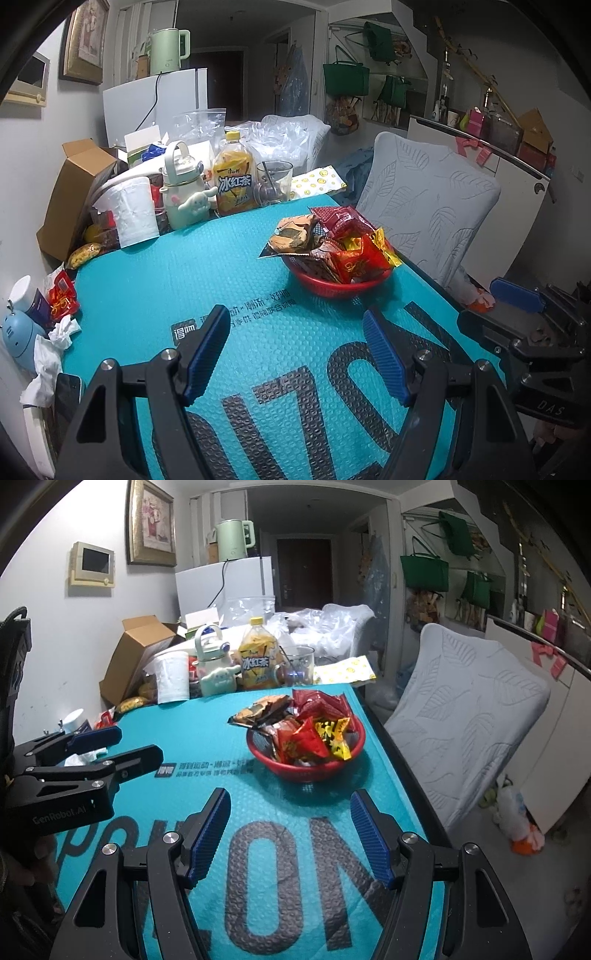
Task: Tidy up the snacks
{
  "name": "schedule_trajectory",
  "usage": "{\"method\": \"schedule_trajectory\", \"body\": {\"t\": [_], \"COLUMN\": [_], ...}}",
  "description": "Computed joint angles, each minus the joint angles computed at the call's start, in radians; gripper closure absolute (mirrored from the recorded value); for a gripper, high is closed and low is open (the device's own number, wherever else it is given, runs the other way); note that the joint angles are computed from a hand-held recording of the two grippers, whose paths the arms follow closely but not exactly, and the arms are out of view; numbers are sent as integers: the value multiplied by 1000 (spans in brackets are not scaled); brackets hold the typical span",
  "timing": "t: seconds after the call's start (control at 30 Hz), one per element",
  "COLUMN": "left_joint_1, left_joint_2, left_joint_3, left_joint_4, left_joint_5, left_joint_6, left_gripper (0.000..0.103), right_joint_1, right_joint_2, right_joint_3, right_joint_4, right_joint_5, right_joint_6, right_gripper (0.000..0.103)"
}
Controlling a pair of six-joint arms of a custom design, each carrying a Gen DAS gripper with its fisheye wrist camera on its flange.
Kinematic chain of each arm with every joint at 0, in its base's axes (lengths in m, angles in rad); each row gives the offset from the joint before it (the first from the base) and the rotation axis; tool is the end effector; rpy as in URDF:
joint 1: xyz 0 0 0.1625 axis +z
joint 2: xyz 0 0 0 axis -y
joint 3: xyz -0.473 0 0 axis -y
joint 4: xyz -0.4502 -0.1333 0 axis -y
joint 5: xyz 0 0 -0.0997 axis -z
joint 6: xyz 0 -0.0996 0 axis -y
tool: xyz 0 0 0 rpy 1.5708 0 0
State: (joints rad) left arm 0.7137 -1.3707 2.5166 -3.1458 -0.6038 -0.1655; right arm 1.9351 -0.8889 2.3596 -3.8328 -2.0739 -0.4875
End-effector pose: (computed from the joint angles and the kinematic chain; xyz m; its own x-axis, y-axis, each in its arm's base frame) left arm -0.1567 -0.4205 0.2060 -0.7352 0.1041 -0.6698 0.5741 0.6209 -0.5337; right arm 0.2490 -0.4137 0.0914 -0.7139 -0.3003 0.6326 -0.6620 0.5842 -0.4697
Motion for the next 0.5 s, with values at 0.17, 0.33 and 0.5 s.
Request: {"method": "schedule_trajectory", "body": {"t": [0.17,0.33,0.5], "left_joint_1": [-1,-2,3], "left_joint_2": [2,5,9], "left_joint_3": [2,-1,-7], "left_joint_4": [-2,0,-2], "left_joint_5": [2,-2,-9], "left_joint_6": [-1,-2,0], "left_gripper": [29,29,29], "right_joint_1": [2,4,2], "right_joint_2": [-2,-4,-10], "right_joint_3": [0,-1,-1], "right_joint_4": [-3,2,14], "right_joint_5": [-5,-9,-8], "right_joint_6": [-3,-3,-6], "right_gripper": [35,35,35]}}
